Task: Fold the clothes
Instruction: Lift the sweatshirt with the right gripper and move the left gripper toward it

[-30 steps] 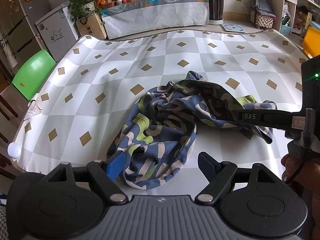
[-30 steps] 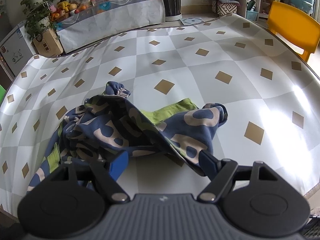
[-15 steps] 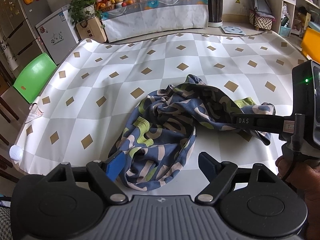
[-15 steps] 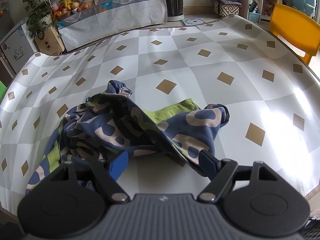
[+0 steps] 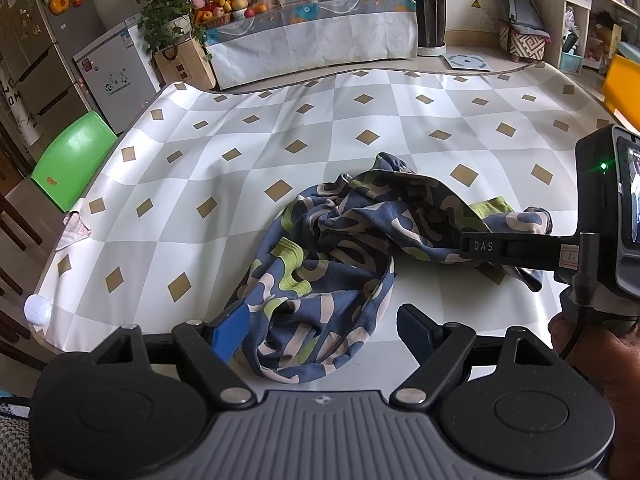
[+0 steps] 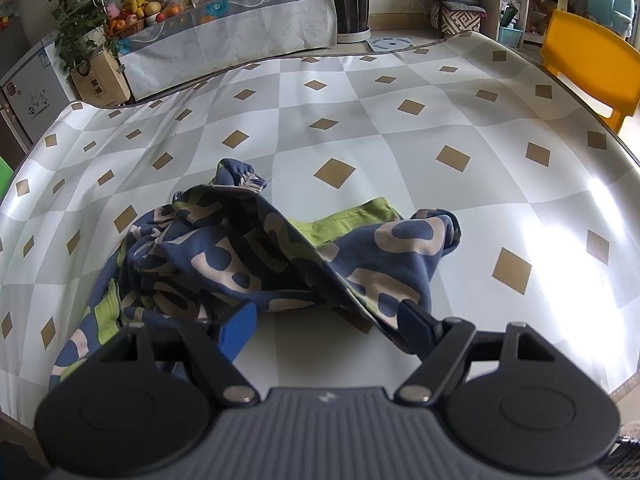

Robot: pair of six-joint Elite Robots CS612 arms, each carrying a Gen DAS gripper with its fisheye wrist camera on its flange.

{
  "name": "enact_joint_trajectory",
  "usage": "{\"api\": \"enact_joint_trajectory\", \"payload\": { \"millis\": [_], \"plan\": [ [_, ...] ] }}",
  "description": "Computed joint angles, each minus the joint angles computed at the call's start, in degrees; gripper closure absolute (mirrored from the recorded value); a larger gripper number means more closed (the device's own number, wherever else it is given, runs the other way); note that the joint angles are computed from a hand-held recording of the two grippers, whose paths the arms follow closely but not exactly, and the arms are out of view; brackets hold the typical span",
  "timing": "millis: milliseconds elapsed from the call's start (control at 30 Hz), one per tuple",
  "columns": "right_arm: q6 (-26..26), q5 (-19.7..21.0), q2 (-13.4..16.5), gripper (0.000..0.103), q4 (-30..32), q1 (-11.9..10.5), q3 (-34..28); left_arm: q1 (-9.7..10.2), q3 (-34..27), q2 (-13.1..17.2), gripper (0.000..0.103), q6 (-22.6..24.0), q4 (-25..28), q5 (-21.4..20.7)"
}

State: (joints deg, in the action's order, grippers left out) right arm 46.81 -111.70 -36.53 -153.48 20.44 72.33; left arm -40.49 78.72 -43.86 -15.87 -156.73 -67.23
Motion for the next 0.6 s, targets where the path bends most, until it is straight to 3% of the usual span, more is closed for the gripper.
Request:
{"api": "enact_joint_trajectory", "payload": {
  "millis": [600],
  "plan": [
    [-0.55, -0.11, 0.12, 0.027, 0.12, 0.06, -0.22, -0.09, -0.15, 0.13, 0.022, -0.12, 0.04, 0.85]
  ]
}}
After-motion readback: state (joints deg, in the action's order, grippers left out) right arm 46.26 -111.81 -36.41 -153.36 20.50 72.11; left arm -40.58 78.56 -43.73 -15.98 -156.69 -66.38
